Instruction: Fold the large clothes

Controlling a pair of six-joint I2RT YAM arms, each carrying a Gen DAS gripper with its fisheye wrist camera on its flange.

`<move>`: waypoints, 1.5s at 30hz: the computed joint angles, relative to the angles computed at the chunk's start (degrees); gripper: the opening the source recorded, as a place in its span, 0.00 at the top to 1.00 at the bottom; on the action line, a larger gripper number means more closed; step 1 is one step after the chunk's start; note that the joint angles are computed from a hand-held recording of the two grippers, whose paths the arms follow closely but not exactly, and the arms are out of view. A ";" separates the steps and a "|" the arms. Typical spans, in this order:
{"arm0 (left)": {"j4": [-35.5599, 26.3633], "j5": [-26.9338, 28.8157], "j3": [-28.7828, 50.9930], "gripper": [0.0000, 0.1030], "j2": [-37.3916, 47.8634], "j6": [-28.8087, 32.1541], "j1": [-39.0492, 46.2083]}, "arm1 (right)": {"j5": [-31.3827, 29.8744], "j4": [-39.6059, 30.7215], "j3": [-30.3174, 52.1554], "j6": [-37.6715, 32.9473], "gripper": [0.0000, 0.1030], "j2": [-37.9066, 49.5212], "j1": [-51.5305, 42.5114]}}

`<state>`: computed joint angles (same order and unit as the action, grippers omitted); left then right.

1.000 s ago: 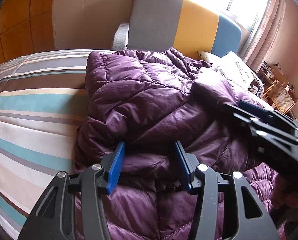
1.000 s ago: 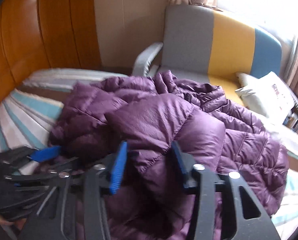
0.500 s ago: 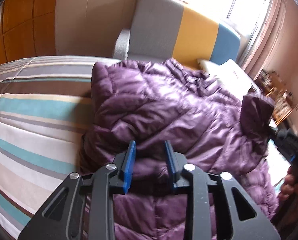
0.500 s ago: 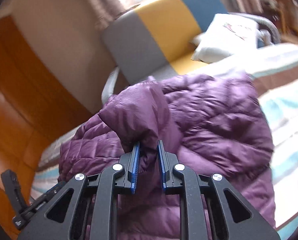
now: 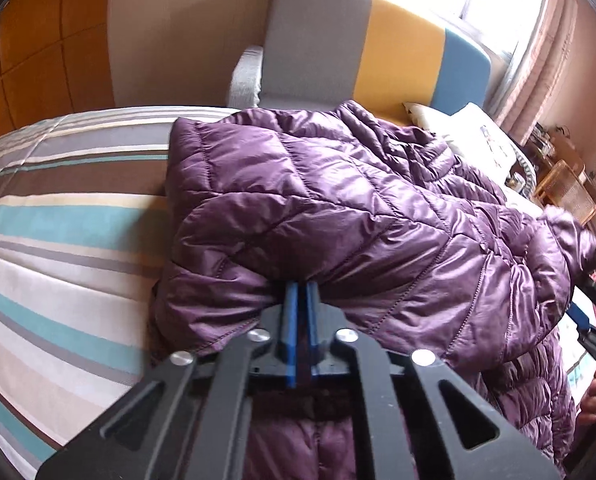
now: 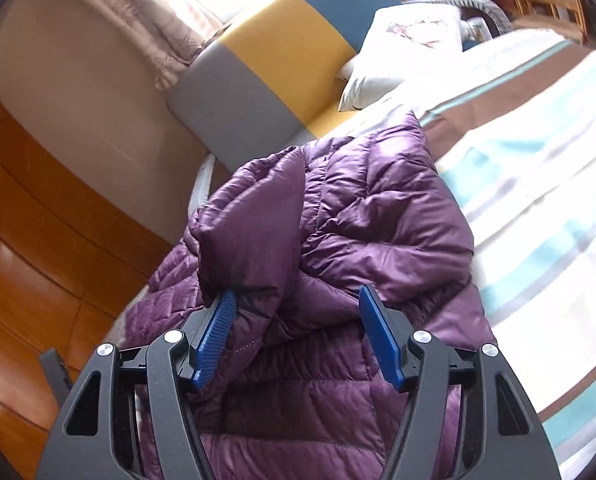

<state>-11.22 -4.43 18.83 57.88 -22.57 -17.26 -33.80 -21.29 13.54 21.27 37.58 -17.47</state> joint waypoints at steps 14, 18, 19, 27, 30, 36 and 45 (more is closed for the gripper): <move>-0.47 1.53 -2.32 0.99 -4.64 -0.33 2.02 | -6.88 -4.48 1.45 -1.61 0.25 -1.80 -8.48; -0.08 1.34 -2.72 0.99 -4.90 -0.55 1.80 | 4.63 -1.28 2.14 1.17 0.34 1.46 1.16; -0.15 1.41 -2.79 0.99 -5.11 -0.56 1.87 | 9.98 -0.37 2.41 1.99 0.36 3.15 4.70; -1.87 2.19 -3.54 1.00 -9.73 -0.02 3.23 | 21.65 4.39 2.71 -0.71 0.93 8.20 15.44; -3.58 3.09 -2.92 1.00 -13.37 0.13 5.06 | 25.10 4.10 5.61 -2.02 0.93 7.26 19.01; 1.64 -0.28 -0.02 1.00 -3.34 0.14 3.46 | 39.38 10.68 11.27 -7.34 0.93 20.22 28.03; 7.35 -2.36 0.40 0.97 8.32 0.02 1.12 | 43.32 21.63 9.51 -6.21 0.93 38.45 30.11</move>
<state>-3.87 -6.79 19.24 66.20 -22.55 -16.13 9.52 0.34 23.05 15.05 76.03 12.64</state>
